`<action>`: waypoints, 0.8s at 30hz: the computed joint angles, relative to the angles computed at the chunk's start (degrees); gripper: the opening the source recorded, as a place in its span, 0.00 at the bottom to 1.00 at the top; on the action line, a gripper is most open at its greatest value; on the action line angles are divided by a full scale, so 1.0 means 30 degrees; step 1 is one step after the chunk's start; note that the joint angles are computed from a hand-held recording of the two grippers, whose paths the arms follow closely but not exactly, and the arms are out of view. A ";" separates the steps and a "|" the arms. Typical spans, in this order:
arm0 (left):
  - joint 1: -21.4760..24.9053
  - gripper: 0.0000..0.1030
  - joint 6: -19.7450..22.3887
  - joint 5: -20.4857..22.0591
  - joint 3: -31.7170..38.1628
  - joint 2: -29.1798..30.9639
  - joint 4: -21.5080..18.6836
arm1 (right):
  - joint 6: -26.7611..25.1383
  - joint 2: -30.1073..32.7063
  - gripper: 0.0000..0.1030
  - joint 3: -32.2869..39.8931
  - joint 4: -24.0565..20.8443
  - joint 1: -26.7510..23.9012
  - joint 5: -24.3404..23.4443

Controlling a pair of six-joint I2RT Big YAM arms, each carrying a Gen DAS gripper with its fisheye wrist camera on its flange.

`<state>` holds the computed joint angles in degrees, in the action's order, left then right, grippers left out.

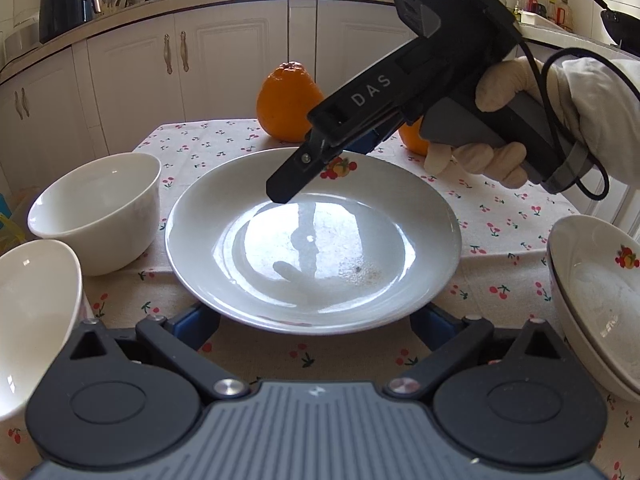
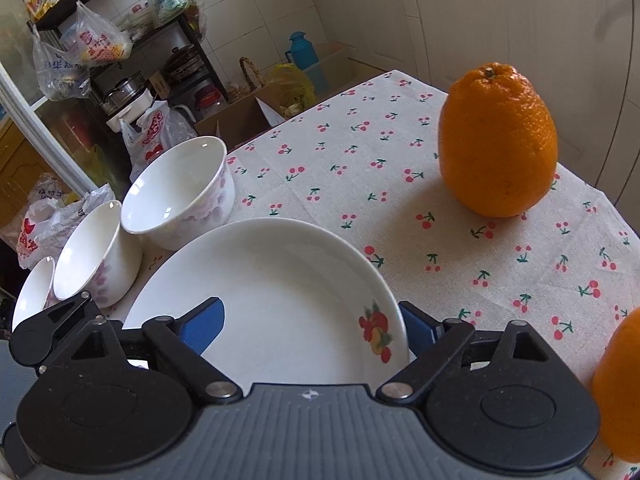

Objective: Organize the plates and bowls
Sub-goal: 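Grasp the rim of the white fruit-decal plate with the right gripper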

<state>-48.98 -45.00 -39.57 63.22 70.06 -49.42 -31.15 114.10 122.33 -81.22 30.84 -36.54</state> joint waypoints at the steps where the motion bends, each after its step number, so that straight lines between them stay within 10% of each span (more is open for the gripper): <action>1: -0.0005 0.97 -0.0001 -0.0005 0.0002 0.0000 0.0004 | -0.0028 -0.0008 0.93 -0.0001 -0.0048 0.0031 0.0035; 24: -0.0676 0.96 0.0543 -0.0301 0.0209 -0.0223 -0.0884 | 0.1163 -0.1249 0.94 -0.1136 -0.0394 -0.0496 -0.0864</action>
<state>-51.01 -43.37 -40.48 63.85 69.39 -52.07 -27.66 110.35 118.92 -82.40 29.35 -39.13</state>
